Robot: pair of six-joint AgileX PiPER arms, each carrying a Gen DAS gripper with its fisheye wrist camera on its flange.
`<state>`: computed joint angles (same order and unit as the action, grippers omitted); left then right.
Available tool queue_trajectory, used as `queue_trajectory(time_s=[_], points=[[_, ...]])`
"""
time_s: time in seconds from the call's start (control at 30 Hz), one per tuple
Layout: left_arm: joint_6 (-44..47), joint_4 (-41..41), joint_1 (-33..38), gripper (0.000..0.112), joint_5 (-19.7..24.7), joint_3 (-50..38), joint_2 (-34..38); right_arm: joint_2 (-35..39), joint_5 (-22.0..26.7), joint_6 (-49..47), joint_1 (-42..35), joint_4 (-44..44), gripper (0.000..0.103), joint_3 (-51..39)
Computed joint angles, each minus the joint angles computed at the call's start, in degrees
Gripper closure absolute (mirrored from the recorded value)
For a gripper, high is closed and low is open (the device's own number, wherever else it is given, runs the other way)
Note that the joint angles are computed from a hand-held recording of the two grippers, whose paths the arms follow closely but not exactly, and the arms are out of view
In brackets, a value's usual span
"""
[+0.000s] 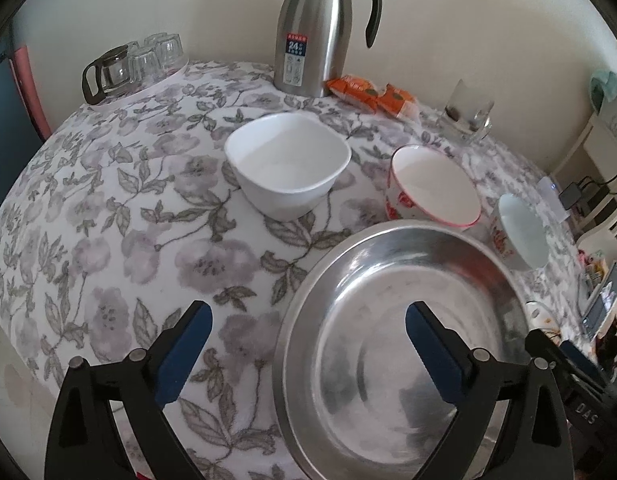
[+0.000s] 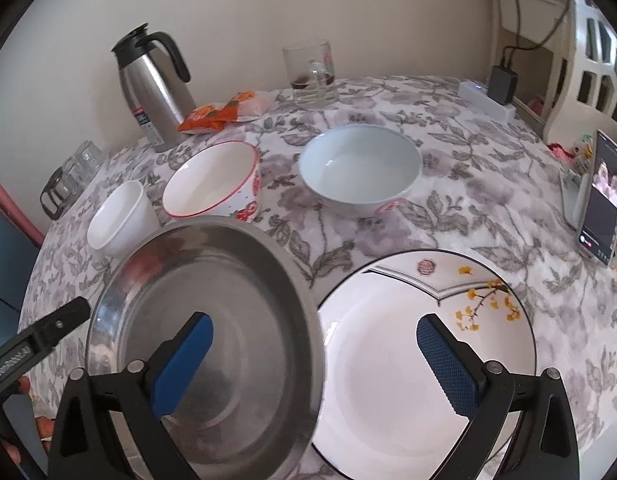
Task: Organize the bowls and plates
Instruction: 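Lower the steel tray onto the table and open both grippers, then move both tools to the white plate with yellow blossom print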
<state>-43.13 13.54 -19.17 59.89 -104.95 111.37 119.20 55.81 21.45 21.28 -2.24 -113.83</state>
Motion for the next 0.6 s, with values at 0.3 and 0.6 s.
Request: queue_trajectory(time_s=[0.3,0.6], points=[[1.4,-4.3,-0.4,0.014,-8.1,3.4,-4.0,-5.1,-3.9,2.0,-2.5,1.1,0.0,6.4],[-1.8,2.5,-6.2,0.015,-3.5,-4.7,-1.9,-10.7,-6.3,3.1,-9.0,4.4,0.0,12.6]])
